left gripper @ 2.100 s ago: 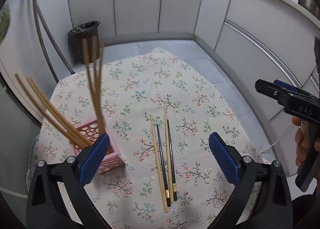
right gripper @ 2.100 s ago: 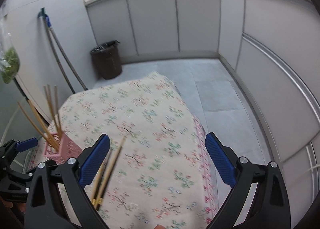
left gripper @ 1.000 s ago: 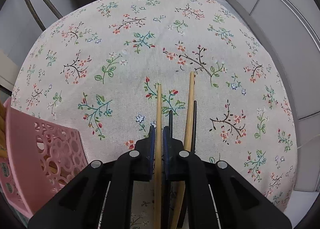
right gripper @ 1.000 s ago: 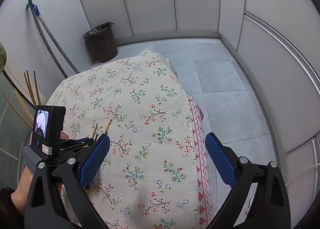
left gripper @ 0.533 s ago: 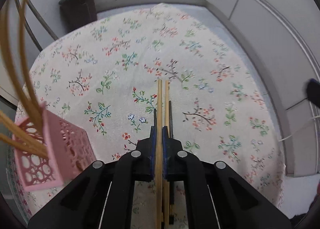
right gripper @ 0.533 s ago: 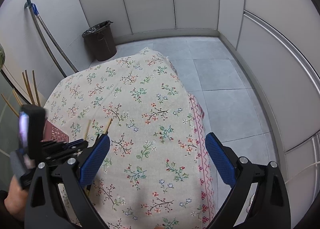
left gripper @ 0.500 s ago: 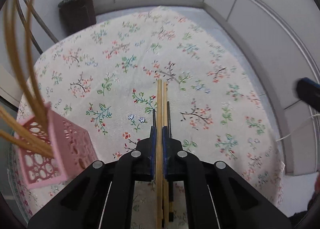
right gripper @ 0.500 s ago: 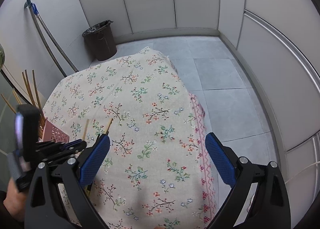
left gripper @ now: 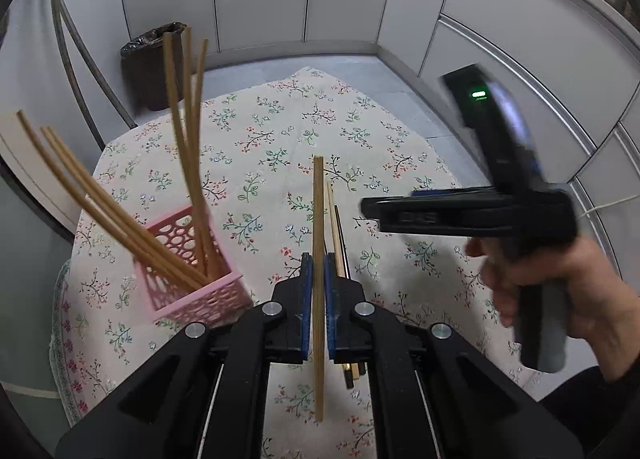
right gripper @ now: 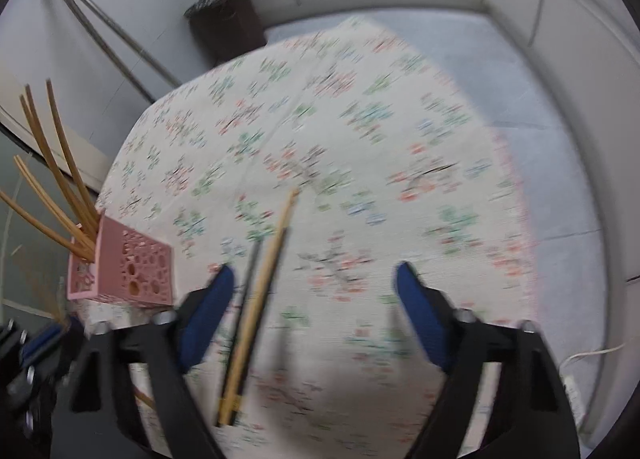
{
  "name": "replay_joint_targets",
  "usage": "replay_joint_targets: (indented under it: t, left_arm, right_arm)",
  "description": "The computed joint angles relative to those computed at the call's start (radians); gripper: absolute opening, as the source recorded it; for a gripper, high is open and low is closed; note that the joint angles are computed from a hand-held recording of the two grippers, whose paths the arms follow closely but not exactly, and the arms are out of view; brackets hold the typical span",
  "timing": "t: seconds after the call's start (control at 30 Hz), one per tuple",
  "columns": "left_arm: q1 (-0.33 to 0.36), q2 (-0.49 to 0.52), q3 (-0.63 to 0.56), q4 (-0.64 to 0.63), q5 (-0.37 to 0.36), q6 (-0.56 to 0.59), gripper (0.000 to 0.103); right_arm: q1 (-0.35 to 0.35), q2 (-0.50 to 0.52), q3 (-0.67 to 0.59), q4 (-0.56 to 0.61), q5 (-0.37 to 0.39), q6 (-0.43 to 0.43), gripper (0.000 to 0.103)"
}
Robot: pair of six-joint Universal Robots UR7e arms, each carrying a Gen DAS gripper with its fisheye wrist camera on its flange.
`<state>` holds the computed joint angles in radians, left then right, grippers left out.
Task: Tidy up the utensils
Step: 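Carry the chopsticks with the left gripper and drop them into the pink basket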
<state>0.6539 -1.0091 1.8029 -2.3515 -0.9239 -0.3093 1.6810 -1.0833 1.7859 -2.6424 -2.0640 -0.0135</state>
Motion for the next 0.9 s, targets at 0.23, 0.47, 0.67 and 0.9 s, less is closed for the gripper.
replay_joint_targets:
  t: [0.23,0.47,0.67,0.9]
  left_arm:
    - [0.002,-0.054,0.035,-0.014,-0.016,0.006,0.005]
    - [0.013,-0.074,0.042,-0.014,-0.027,0.010,0.005]
    - [0.013,-0.079,0.043,-0.029,-0.023,0.012,0.005]
    - [-0.017,-0.119,0.076,-0.124,0.006,0.042,0.005]
  right_arm:
    - [0.011,0.106,-0.080,0.093,0.057,0.040,0.026]
    - [0.036,0.185,-0.129,0.139,-0.059,0.066,0.017]
    - [0.064,0.210,-0.121,0.107,-0.149,0.044,0.008]
    - [0.096,0.107,-0.023,-0.058,-0.061,-0.068,0.005]
